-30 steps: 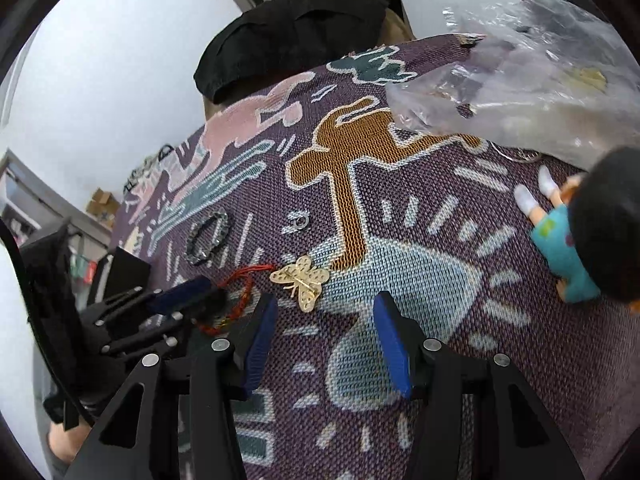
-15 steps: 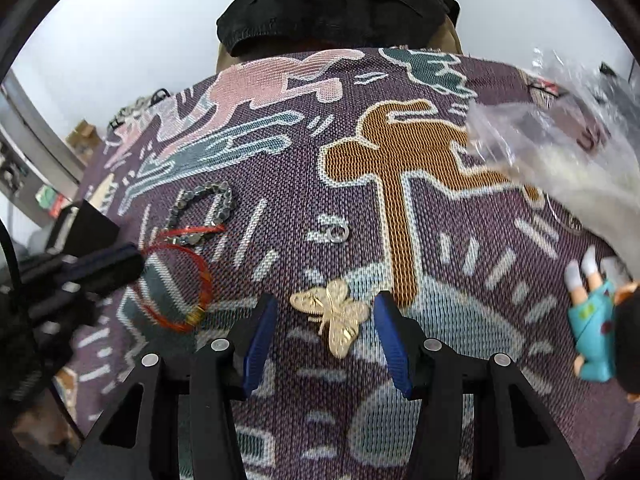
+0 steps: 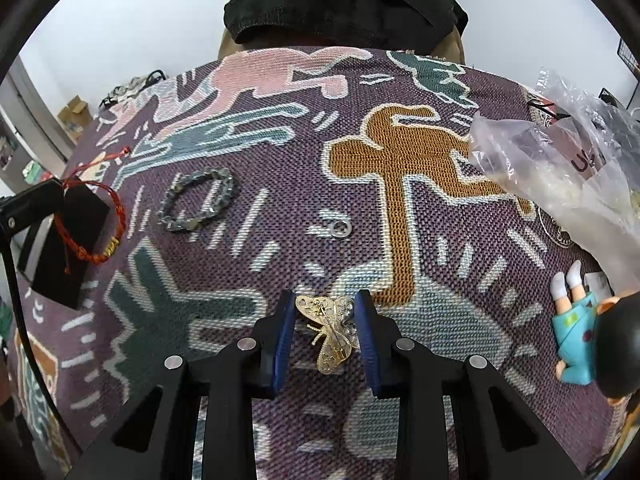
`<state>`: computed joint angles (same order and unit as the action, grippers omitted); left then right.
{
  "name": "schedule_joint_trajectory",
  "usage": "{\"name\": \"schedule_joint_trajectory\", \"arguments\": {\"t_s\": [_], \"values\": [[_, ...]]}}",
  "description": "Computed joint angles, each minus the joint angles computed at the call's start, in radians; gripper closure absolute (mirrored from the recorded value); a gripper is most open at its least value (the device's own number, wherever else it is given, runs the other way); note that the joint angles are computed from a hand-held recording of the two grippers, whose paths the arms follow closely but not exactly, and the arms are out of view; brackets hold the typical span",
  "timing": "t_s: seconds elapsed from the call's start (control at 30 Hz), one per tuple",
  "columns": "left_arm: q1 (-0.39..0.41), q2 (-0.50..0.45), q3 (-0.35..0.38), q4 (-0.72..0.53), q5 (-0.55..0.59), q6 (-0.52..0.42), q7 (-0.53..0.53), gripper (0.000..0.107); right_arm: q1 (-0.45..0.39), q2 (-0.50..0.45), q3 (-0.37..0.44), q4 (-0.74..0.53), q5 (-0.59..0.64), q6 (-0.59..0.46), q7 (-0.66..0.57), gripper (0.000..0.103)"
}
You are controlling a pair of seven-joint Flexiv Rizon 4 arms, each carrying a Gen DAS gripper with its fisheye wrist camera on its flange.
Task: Organize jewelry
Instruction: 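Carry both pieces into the black box and open both grippers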
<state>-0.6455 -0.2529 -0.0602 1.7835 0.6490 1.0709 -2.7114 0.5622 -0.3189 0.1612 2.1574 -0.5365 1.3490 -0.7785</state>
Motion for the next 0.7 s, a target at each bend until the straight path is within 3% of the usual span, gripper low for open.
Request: {"name": "schedule_joint_trajectory", "arguments": {"t_s": [0.27, 0.7], "values": [[0.033, 0.099, -0.003, 0.08, 0.038, 0.003, -0.056, 0.102, 0.027, 0.034, -0.004, 0.004, -0.023, 0.04, 0.049, 0.072], [0.17, 0.283, -0.09, 0.246, 0.068, -0.023, -0.121, 0.102, 0.122, 0.033, -0.036, -0.054, -0.161, 0.122, 0.189, 0.072]]}}
